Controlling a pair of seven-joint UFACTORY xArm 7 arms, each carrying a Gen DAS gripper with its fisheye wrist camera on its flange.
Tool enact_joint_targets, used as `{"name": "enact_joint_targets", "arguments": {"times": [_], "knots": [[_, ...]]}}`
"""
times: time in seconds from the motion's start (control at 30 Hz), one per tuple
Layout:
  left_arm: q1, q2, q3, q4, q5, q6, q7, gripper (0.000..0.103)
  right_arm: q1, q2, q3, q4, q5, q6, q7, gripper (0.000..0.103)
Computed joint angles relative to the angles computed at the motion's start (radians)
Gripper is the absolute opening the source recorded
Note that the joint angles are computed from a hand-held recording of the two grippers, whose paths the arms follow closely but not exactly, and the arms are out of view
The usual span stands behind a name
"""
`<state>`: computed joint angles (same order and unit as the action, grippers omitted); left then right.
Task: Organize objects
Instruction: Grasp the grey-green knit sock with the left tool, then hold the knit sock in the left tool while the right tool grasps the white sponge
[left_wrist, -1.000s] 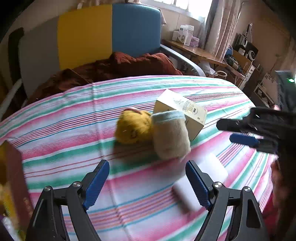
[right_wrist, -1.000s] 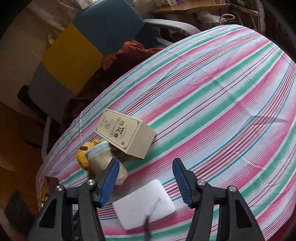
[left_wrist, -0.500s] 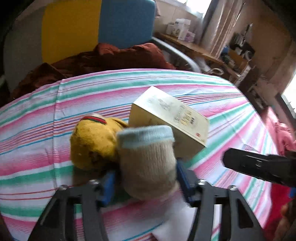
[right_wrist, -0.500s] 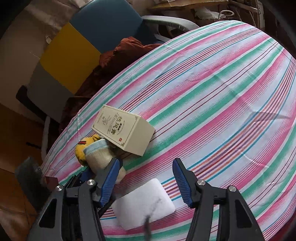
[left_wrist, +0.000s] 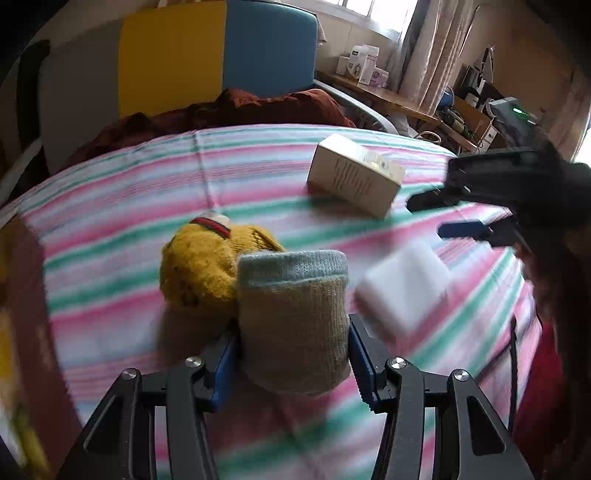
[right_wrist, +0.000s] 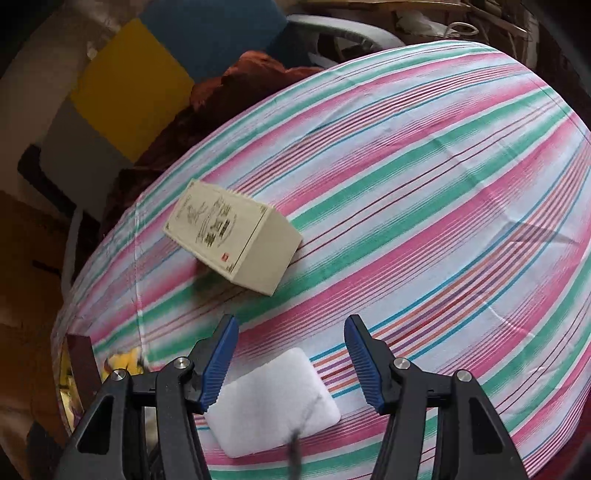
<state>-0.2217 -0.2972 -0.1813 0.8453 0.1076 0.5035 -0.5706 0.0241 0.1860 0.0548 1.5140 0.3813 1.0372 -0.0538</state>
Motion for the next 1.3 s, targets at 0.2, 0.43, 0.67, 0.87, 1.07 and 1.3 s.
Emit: {"name": "enact_joint_targets", "arguments": {"times": [0.2, 0.43, 0.67, 0.87, 1.07, 1.3], "knots": [[-0.055, -0.144, 0.021, -0.121, -0.087, 0.000, 0.038, 0.054, 0.020, 0.014, 0.000, 0.010, -0.083, 0.023, 0.015, 0.061], [-0.026, -0.202, -0.051, -0.144, 0.003, 0.008, 0.078, 0.054, -0.022, -0.028, 0.024, -0.021, 0.243, 0.040, -0.262, 0.061], [0.039, -0.239, -0.175, -0.183, 0.230, 0.007, 0.059, 0.054, 0.012, 0.004, 0.060, 0.030, 0.314, 0.265, -0.507, 0.062], [0.054, -0.234, -0.208, -0.181, 0.340, 0.009, 0.034, 0.055, 0.039, 0.015, 0.079, 0.050, 0.344, 0.432, -0.671, 0.062], [0.058, -0.231, -0.213, -0.182, 0.378, 0.005, 0.012, 0.055, 0.086, 0.010, 0.077, 0.024, 0.257, 0.471, -0.698, 0.064], [0.058, -0.238, -0.222, -0.186, 0.418, 0.006, -0.008, 0.055, 0.097, -0.042, 0.052, -0.044, 0.228, 0.272, -0.640, 0.054]]}}
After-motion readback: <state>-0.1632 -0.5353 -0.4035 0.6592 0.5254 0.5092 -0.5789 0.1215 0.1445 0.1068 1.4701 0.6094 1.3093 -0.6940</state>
